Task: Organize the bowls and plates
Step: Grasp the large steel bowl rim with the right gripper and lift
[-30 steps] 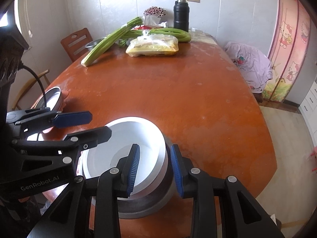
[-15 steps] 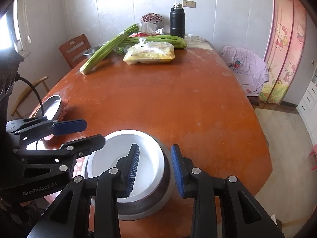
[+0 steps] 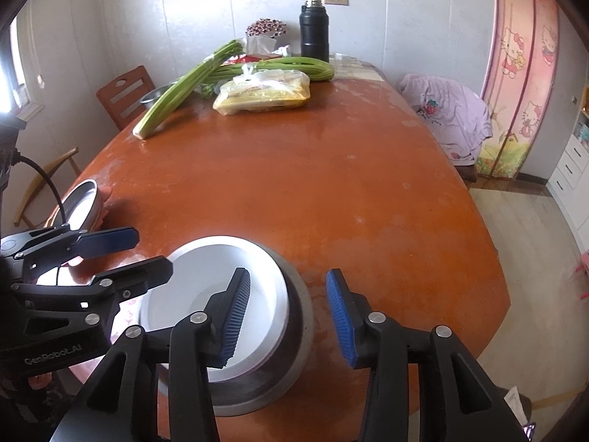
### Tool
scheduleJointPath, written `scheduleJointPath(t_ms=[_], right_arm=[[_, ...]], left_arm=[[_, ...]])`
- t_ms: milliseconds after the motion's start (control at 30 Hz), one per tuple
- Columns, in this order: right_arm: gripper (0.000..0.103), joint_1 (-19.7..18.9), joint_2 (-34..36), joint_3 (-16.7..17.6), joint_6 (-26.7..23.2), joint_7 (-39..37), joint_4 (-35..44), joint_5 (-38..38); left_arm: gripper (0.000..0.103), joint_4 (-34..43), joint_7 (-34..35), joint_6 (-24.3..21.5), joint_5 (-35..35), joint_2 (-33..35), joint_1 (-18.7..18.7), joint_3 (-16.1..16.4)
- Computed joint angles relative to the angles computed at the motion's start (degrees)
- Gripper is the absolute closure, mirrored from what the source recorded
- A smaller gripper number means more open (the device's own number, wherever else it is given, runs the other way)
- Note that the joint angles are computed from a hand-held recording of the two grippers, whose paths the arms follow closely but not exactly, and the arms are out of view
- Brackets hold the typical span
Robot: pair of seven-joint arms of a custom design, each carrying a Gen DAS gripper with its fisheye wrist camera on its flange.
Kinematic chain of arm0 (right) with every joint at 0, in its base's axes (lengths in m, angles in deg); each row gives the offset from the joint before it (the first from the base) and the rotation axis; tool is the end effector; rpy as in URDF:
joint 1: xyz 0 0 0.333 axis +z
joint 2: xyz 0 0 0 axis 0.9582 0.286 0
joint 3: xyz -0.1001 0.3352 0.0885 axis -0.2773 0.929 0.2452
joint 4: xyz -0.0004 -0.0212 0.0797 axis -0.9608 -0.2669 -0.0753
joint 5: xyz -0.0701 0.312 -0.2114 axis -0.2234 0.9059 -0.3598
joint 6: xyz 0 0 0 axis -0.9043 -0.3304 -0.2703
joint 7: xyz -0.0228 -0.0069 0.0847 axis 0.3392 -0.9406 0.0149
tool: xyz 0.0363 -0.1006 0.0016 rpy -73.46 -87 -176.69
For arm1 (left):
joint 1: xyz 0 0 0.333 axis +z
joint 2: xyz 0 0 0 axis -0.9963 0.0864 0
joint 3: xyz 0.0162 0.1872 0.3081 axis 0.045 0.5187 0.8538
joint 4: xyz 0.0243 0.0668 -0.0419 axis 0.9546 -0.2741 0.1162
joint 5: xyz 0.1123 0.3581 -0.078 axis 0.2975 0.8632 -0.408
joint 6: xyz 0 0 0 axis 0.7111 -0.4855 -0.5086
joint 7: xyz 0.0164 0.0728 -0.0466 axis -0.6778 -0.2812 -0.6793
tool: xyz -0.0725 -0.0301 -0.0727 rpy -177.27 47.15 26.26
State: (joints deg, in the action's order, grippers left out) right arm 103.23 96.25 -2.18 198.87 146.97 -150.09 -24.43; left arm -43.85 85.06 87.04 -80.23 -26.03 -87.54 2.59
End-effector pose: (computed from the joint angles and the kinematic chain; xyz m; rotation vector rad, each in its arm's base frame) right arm 0.5754 0.3094 0.4037 -1.9700 1.4714 -0.5462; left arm 0.5654 -0.0858 0.4432 -1.6974 2.1392 -0.8644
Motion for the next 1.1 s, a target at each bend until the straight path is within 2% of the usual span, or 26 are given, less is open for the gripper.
scheduleJointPath(t_ms=[100,300,400,533,733,1000,1100], right_arm=[[0.048,1.3,0.4,-1.8,-0.7,1.7,0.5,-1.1],[0.046,-0.5,0.7,-0.1,-1.3,1.5,0.2,0.0],[0.046,0.1,1.0,-0.9,-1.1,2.0,0.3,-0.9],[0.046,1.1,1.4,-2.1,-1.2,3.3,0.5,-2.5],[0.046,-1.0,1.5,0.6,-1.3,1.0,0.1,-0.9],[0.046,-0.5,1.5,0.0,-1.1,0.9,-0.1,-0.3],[0.046,-1.4,1.4,1.0,-1.2,-0.1,-0.3,0.7]], left_arm=[[0.049,0.2,-0.2,-0.1,0.3,0.3,0.0,0.0],[0.047,0.5,-1.9,-0.7,2.5,1.3,0.0,0.4],[0.047,0.4,-5.3,0.0,6.2,1.9,-0.4,1.1],[0.047,0.2,-6.2,-0.1,7.1,2.3,0.2,0.7],[0.046,0.1,-6.7,-0.5,8.1,2.4,0.5,0.3],[0.046,-0.1,-6.8,-0.7,8.6,2.5,0.4,0.2],[0.046,0.1,-7.2,-0.9,8.9,2.8,0.4,0.3]])
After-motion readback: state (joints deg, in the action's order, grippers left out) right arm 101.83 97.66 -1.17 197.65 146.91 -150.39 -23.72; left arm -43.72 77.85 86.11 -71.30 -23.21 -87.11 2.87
